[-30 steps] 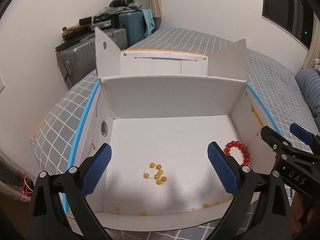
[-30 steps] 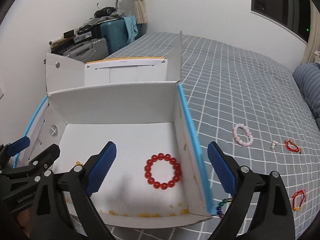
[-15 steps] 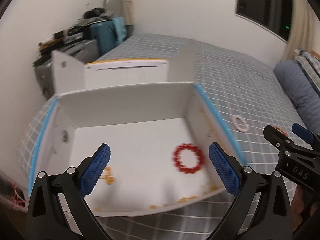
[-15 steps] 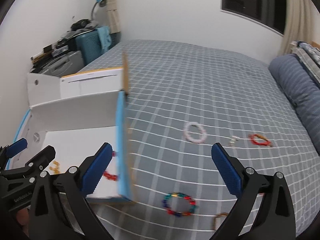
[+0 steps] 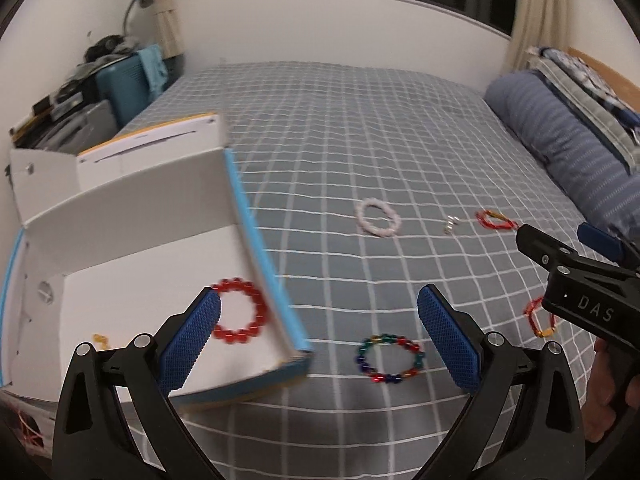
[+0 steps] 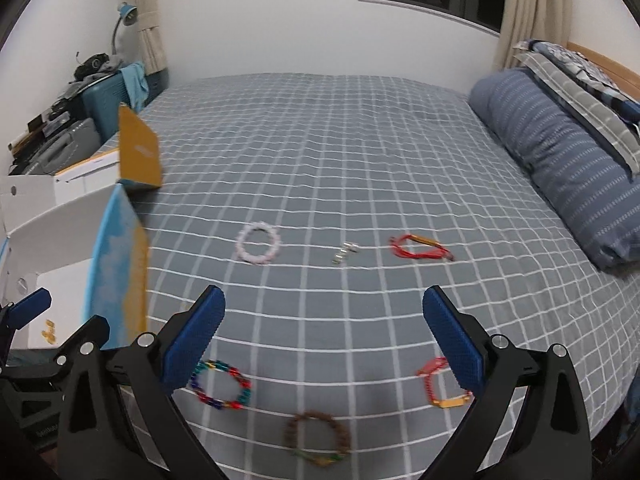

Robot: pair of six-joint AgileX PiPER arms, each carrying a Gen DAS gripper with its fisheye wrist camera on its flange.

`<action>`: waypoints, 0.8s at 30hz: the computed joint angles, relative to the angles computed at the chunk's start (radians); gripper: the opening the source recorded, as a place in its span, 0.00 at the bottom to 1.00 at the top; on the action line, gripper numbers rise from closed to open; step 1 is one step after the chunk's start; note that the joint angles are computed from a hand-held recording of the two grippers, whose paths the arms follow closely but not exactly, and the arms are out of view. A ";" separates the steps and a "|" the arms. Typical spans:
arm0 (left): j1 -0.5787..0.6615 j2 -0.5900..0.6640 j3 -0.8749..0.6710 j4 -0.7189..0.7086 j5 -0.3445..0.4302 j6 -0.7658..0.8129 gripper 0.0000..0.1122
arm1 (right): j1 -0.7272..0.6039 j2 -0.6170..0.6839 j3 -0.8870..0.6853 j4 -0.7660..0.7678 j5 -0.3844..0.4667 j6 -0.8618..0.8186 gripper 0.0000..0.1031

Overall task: Organize jewelry
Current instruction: 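Move both tools back over the remaining bracelets on the bed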

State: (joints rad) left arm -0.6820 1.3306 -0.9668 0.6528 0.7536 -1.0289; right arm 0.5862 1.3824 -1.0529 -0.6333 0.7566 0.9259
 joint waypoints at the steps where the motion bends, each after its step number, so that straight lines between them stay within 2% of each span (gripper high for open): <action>1: -0.018 0.016 -0.008 0.007 0.001 -0.015 0.87 | -0.011 -0.005 0.011 0.001 -0.005 -0.003 0.92; 11: -0.123 0.150 -0.064 0.034 -0.004 -0.084 0.87 | -0.222 -0.070 0.155 0.111 -0.095 -0.169 0.92; 17: -0.123 0.240 -0.084 -0.022 -0.053 -0.070 0.87 | -0.355 -0.055 0.224 0.202 -0.166 -0.321 0.92; 24: -0.125 0.353 -0.115 -0.012 -0.060 -0.103 0.87 | -0.472 -0.007 0.276 0.334 -0.232 -0.518 0.92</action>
State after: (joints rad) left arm -0.8068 1.6838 -1.0815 0.6411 0.6940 -1.1318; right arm 0.1142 1.3759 -0.7766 -0.2994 0.5249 0.4084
